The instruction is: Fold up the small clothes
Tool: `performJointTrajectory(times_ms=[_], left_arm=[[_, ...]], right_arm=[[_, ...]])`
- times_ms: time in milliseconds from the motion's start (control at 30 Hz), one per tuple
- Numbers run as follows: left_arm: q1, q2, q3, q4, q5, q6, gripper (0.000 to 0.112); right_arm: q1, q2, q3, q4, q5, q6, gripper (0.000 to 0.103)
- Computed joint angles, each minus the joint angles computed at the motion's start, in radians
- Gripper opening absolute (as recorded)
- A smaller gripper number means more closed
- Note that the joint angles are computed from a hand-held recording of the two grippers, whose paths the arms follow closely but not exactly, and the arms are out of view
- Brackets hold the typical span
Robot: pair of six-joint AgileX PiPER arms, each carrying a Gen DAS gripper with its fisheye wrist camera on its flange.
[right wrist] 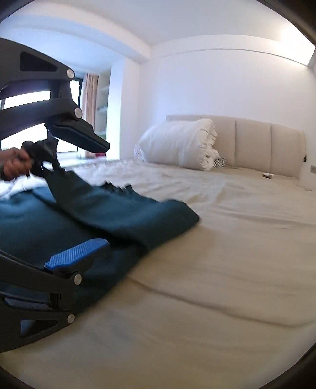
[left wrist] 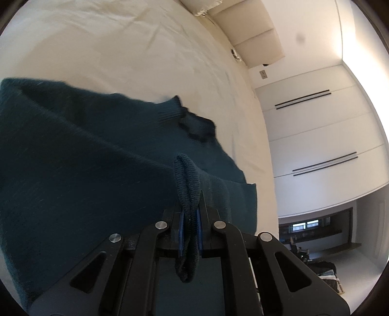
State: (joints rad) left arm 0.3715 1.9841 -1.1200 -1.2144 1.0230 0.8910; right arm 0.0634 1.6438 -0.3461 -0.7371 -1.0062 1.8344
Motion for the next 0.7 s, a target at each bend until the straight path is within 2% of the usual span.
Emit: performJointTrajectory(times_ms=[133,267,333,400,600,700], left_arm=[[0.018,-0.005,0.029,0.008,-0.035,0.027,0.007],[0.033,-0.002,0.031,0.006,-0.057,0.043,0.006],[0.060,-0.001,0.032,0.014,-0.046,0.054,0.007],[0.068,0.009,0.030,0.011,-0.057,0.060,0.007],[0.099,0.036,0.055,0.010,-0.073,0.078,0.007],[0.105,0.036,0.066,0.001,-0.075,0.097,0.007]], right_arm=[[0.088,0.082,-0.124,-0.028,0.051,0.085,0.076],[0.117,0.177,-0.204,-0.023,0.086,0.118,0.076],[0.119,0.218,-0.208,-0.005,0.034,0.123,0.076],[0.128,0.227,-0.215,0.011,0.052,0.127,0.076],[0.111,0.272,-0.204,0.066,-0.008,0.063,0.076],[0.103,0.276,-0.209,0.098,0.006,0.018,0.075]])
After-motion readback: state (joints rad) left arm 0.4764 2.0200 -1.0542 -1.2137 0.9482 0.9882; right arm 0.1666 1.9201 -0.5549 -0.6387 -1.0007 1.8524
